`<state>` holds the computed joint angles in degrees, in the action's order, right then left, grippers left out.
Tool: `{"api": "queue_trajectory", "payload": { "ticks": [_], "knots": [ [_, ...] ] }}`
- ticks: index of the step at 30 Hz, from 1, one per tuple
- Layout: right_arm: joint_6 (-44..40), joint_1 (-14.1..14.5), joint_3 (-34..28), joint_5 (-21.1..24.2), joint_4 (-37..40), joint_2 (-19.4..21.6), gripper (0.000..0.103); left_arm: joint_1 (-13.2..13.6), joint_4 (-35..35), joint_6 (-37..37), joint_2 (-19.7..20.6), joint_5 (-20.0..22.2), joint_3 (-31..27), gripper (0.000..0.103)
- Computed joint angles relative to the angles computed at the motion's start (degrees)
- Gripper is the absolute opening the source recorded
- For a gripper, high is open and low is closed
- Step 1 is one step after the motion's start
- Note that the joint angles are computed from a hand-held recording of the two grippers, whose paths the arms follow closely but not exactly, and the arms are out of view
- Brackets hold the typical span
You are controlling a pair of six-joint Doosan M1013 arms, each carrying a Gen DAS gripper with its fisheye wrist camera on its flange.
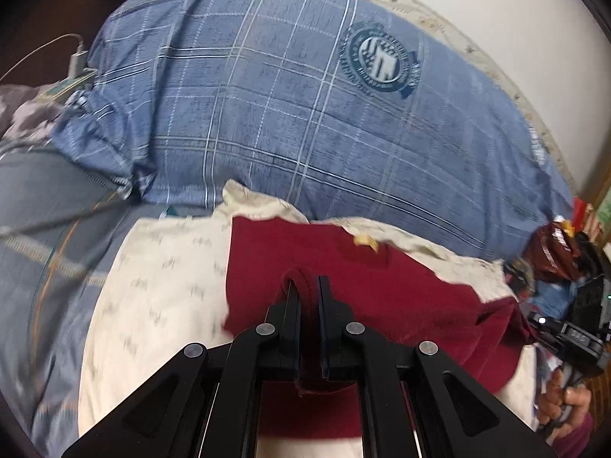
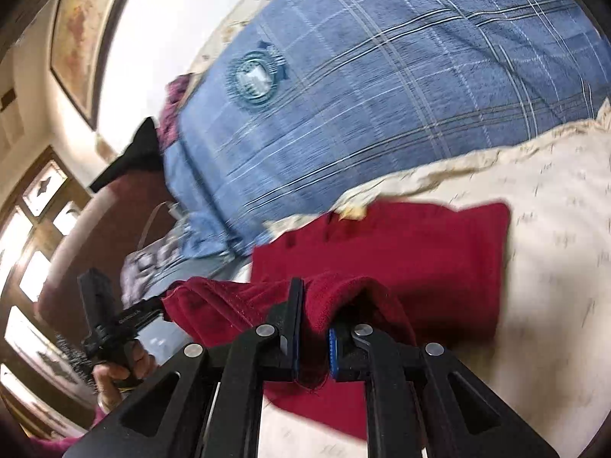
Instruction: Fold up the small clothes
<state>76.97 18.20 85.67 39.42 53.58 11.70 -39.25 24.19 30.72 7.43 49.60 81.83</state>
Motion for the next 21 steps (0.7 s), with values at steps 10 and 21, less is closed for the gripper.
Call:
{"api": "queue_trajectory", "payload": {
  "ticks": [10, 21],
  "knots": [
    [10.70, -2.27, -7.88, 4.03, -4.95, 10.11, 0.023, 4.45, -2.48, 4.00, 13.72, 6.51, -12.69, 0.007],
    [0.67, -2.58, -2.33, -6.03, 0.04, 3.94, 0.064, 6.13, -1.23, 1.04, 10.04, 0.87, -7.97, 0.063]
  ]
}}
